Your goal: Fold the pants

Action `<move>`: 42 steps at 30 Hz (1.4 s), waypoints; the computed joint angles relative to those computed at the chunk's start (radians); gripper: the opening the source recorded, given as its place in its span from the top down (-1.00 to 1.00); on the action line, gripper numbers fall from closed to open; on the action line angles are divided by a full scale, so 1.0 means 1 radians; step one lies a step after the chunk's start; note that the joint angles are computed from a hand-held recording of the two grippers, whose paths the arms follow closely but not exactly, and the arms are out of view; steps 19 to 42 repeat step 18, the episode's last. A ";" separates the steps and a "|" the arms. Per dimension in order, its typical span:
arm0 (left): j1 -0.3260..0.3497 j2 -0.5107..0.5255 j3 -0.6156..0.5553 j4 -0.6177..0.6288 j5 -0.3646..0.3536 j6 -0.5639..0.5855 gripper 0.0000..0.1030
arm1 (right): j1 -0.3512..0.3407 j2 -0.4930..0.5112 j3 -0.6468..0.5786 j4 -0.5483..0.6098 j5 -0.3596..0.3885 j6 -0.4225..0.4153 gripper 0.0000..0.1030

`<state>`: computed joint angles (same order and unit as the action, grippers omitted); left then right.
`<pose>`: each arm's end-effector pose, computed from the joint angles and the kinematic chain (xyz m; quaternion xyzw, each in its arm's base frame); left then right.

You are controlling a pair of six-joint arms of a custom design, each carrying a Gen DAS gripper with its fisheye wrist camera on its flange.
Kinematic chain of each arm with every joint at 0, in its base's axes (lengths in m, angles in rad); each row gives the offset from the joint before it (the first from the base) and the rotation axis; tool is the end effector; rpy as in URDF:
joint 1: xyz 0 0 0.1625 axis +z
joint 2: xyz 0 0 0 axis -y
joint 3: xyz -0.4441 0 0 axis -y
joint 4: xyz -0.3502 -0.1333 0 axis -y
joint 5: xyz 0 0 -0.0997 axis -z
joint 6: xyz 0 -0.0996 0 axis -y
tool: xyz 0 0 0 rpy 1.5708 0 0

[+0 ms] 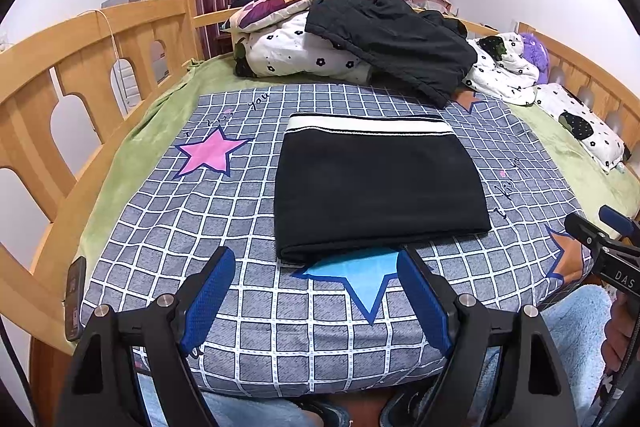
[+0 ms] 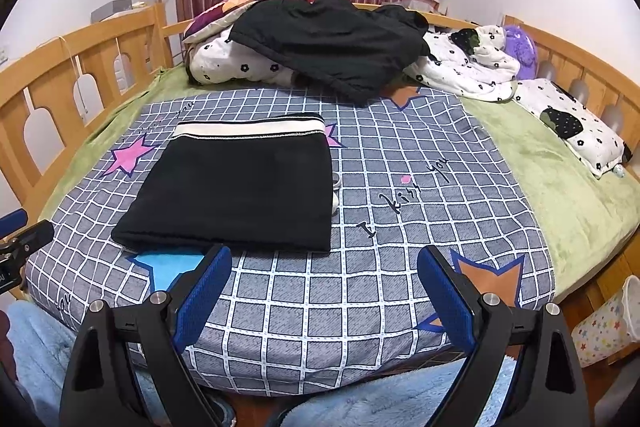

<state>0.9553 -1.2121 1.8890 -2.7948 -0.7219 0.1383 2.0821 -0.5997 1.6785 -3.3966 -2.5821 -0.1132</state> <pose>-0.1467 -0.5678 0.3546 0.2195 0.8567 -0.3329 0.3271 0.3563 -0.5352 0.1334 0.0820 -0.8294 0.4021 0.3790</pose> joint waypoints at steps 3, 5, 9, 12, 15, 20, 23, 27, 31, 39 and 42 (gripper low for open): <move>0.003 0.000 -0.004 0.002 -0.001 -0.003 -0.59 | 0.001 -0.002 -0.001 0.007 0.001 0.003 -0.80; 0.004 0.000 -0.006 0.003 -0.002 -0.002 -0.59 | 0.001 -0.001 -0.004 0.011 -0.001 0.003 -0.80; 0.004 0.001 -0.006 0.000 -0.001 0.001 -0.59 | 0.002 0.001 -0.009 0.017 0.001 0.006 -0.80; 0.005 0.001 -0.007 0.002 0.000 0.001 -0.59 | 0.003 0.007 -0.015 0.018 -0.001 0.002 -0.80; 0.004 0.002 -0.005 0.000 0.000 -0.001 -0.59 | 0.002 0.010 -0.018 0.019 0.000 0.002 -0.80; 0.008 0.009 -0.009 -0.018 0.008 0.010 -0.59 | -0.001 0.011 -0.018 0.021 0.005 0.004 -0.80; 0.008 0.009 -0.009 -0.018 0.008 0.010 -0.59 | -0.001 0.011 -0.018 0.021 0.005 0.004 -0.80; 0.008 0.009 -0.009 -0.018 0.008 0.010 -0.59 | -0.001 0.011 -0.018 0.021 0.005 0.004 -0.80; 0.008 0.009 -0.009 -0.018 0.008 0.010 -0.59 | -0.001 0.011 -0.018 0.021 0.005 0.004 -0.80; 0.008 0.009 -0.009 -0.018 0.008 0.010 -0.59 | -0.001 0.011 -0.018 0.021 0.005 0.004 -0.80; 0.008 0.009 -0.009 -0.018 0.008 0.010 -0.59 | -0.001 0.011 -0.018 0.021 0.005 0.004 -0.80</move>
